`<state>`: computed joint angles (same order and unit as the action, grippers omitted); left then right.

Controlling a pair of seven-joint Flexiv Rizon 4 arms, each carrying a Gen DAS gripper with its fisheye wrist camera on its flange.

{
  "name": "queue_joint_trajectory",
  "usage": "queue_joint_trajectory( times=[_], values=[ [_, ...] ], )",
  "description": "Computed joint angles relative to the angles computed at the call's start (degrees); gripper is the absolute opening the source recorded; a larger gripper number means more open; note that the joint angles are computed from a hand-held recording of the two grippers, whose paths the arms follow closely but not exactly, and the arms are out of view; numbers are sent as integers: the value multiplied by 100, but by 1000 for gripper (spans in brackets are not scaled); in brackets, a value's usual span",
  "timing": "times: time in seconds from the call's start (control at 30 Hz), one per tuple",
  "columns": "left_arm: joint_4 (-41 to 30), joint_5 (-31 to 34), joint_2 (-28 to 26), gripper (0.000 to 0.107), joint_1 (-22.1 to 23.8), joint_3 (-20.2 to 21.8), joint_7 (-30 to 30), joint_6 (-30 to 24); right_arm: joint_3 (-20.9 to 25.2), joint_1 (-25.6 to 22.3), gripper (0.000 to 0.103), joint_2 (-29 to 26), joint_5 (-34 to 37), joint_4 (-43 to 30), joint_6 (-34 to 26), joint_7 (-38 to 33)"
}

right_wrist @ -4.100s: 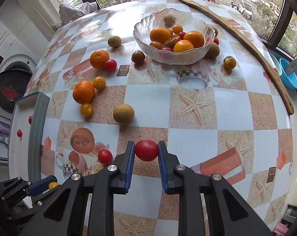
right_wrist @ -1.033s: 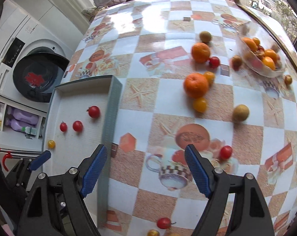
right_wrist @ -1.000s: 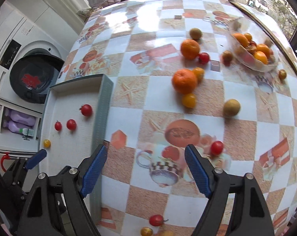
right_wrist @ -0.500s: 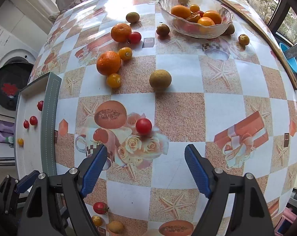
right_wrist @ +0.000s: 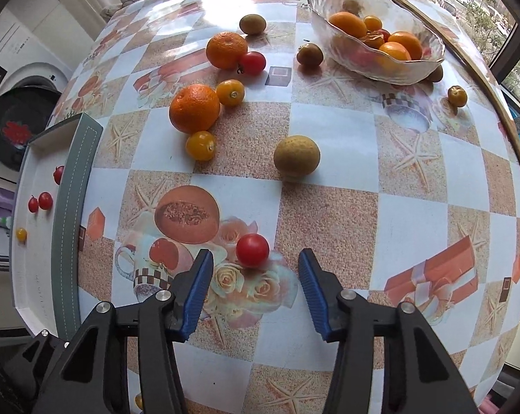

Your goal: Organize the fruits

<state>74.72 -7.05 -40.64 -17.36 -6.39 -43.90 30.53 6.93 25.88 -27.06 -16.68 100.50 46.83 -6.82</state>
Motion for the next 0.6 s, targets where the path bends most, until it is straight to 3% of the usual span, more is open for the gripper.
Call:
queue_joint_trajectory(
  times=[0.17, 0.23, 0.3, 0.37, 0.6],
  values=[
    [76, 116, 62, 53, -52, 50, -48, 129, -12, 22, 42, -118, -93, -204, -249, -256],
    [287, 123, 161, 43, -77, 31, -72, 268, -20, 49, 36, -149, -132, -278, -394, -334],
    [362, 146, 218, 32, -81, 24, -48, 323, -46, 89, 23, -155, -197, -304, -524, -351],
    [497, 94, 322, 18, -53, -28, 32, 304, -58, 88, 21, -127, -219, -244, -464, -309],
    [-5, -291, 108, 17, 95, -61, -262, -563, -71, 40, 21, 145, -176, 249, 239, 164]
  ],
)
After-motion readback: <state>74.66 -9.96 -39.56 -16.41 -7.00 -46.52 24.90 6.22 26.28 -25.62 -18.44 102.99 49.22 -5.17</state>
